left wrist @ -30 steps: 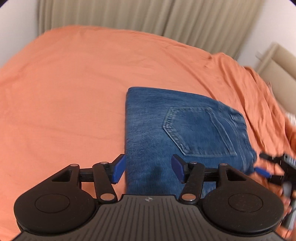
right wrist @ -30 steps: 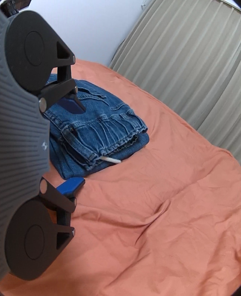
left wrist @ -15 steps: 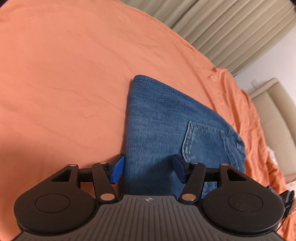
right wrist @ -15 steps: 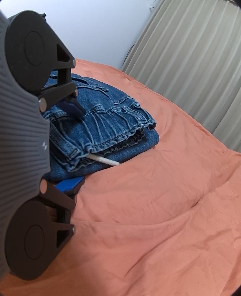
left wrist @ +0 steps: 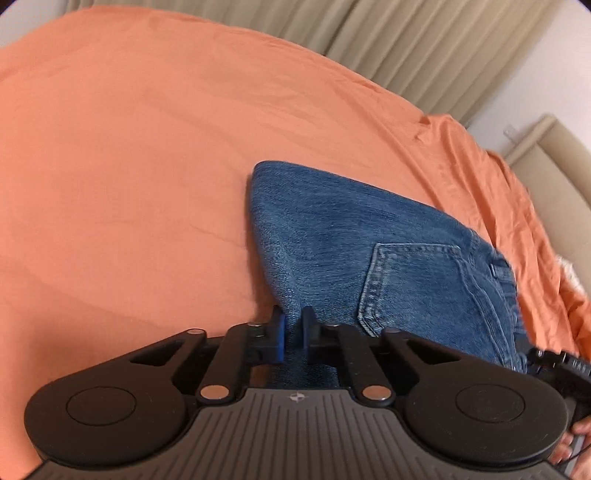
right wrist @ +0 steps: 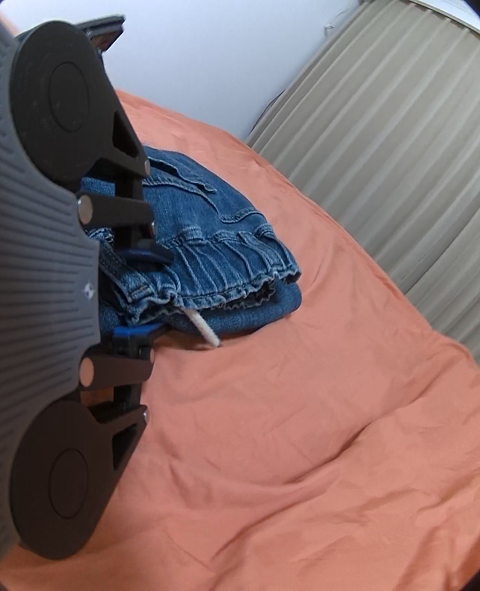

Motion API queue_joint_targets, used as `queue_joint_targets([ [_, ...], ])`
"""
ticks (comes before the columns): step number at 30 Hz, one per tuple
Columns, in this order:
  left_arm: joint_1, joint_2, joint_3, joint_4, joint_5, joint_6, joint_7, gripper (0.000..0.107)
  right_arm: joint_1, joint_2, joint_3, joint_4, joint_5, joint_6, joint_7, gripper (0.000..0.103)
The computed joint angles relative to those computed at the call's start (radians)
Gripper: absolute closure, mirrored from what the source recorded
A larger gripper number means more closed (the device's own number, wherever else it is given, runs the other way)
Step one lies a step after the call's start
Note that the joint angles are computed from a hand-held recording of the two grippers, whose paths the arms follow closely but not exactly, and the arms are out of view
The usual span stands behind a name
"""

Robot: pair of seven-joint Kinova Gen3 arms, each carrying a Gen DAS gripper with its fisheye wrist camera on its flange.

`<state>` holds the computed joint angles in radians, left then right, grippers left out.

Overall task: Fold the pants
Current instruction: 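Lift the folded jeans with both tools and carry them across the bed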

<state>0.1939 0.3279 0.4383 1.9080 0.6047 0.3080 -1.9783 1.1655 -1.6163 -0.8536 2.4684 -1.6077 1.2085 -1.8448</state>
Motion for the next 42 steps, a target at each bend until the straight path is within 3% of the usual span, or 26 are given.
queue_joint_targets([
  [3,0.047,-0.044,-0.051,-0.024,-0.068,0.046,0.030,0.101,-0.012,0.026,0.014,-0.049,0.069,-0.013,0.010,0.080],
  [7,0.047,-0.104,-0.065,-0.041,-0.063,0.119,-0.011,0.102,-0.049,0.090,0.031,-0.118,0.156,-0.056,-0.001,0.081],
  [14,0.087,-0.210,-0.171,-0.058,-0.097,0.245,-0.006,0.102,-0.131,0.209,0.056,-0.263,0.300,-0.095,-0.037,0.082],
  [19,0.077,-0.291,-0.237,-0.050,-0.107,0.291,-0.012,0.102,-0.166,0.255,0.032,-0.346,0.311,-0.149,-0.091,0.083],
  [26,0.025,-0.369,-0.328,-0.060,-0.142,0.342,-0.039,0.102,-0.127,0.332,-0.090,-0.506,0.269,-0.271,-0.110,0.083],
  [32,-0.016,-0.348,-0.342,-0.083,-0.272,0.268,0.014,0.102,-0.010,0.417,-0.255,-0.678,0.226,-0.380,-0.105,0.083],
  [36,-0.033,-0.313,-0.345,-0.064,-0.318,0.190,-0.001,0.102,0.067,0.424,-0.342,-0.803,0.267,-0.425,-0.150,0.083],
  [42,-0.068,-0.239,-0.339,0.024,-0.313,0.111,-0.030,0.102,0.127,0.402,-0.443,-0.874,0.253,-0.377,-0.194,0.083],
])
